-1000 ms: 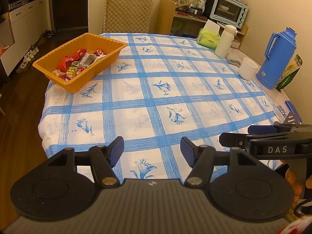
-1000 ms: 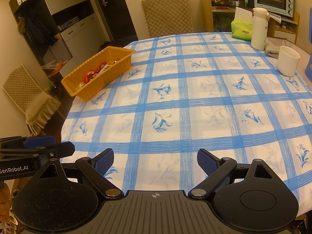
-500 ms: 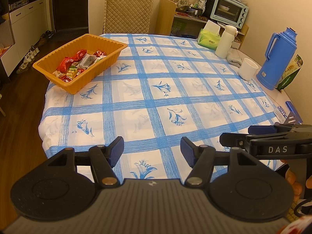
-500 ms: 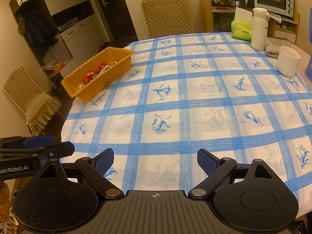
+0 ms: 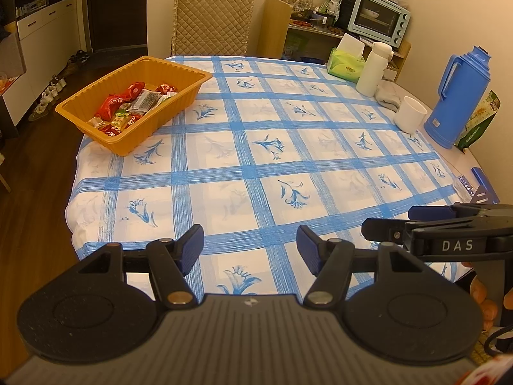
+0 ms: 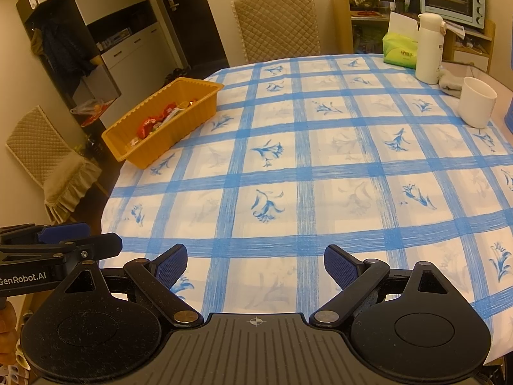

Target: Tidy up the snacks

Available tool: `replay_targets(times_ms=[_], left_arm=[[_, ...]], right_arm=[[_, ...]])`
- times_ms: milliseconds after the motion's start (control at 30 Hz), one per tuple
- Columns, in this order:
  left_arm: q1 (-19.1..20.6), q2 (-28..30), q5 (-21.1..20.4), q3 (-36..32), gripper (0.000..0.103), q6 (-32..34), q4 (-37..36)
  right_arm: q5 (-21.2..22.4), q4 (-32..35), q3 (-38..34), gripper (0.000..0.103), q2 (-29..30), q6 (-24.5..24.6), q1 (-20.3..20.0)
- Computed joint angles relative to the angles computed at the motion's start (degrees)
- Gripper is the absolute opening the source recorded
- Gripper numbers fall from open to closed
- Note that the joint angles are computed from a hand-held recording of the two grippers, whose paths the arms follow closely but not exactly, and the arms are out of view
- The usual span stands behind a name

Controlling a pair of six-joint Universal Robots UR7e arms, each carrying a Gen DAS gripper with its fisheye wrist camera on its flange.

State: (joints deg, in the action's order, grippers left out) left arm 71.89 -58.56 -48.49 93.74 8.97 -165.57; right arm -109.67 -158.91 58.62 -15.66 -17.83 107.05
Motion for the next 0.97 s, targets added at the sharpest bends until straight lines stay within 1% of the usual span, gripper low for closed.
replay_targets(times_ms=[300,600,933,967], left_arm=[[0.06,-0.01,0.02,-0.04,0.062,0.06,0.01],[0.89,0.37,-0.41,-1.72,0.062,0.87,0.45],[1.02,0.38,-0.28,-1.60,0.062,1.06,-0.13],[1.14,0.47,-0.24,-1.87,0.065,1.01,0.05]], right_arm=[[0.00,0.27,-0.51,0.092,0.26,0.09,0.07],[0.03,0.41,-0.90,0.092,0.49,0.06,0.03],[-0.04,0.97,-1.48,0.092,0.77,0.34,0.25],[0.00,0.92,-1.41,0.092,0.74,0.32,0.20]])
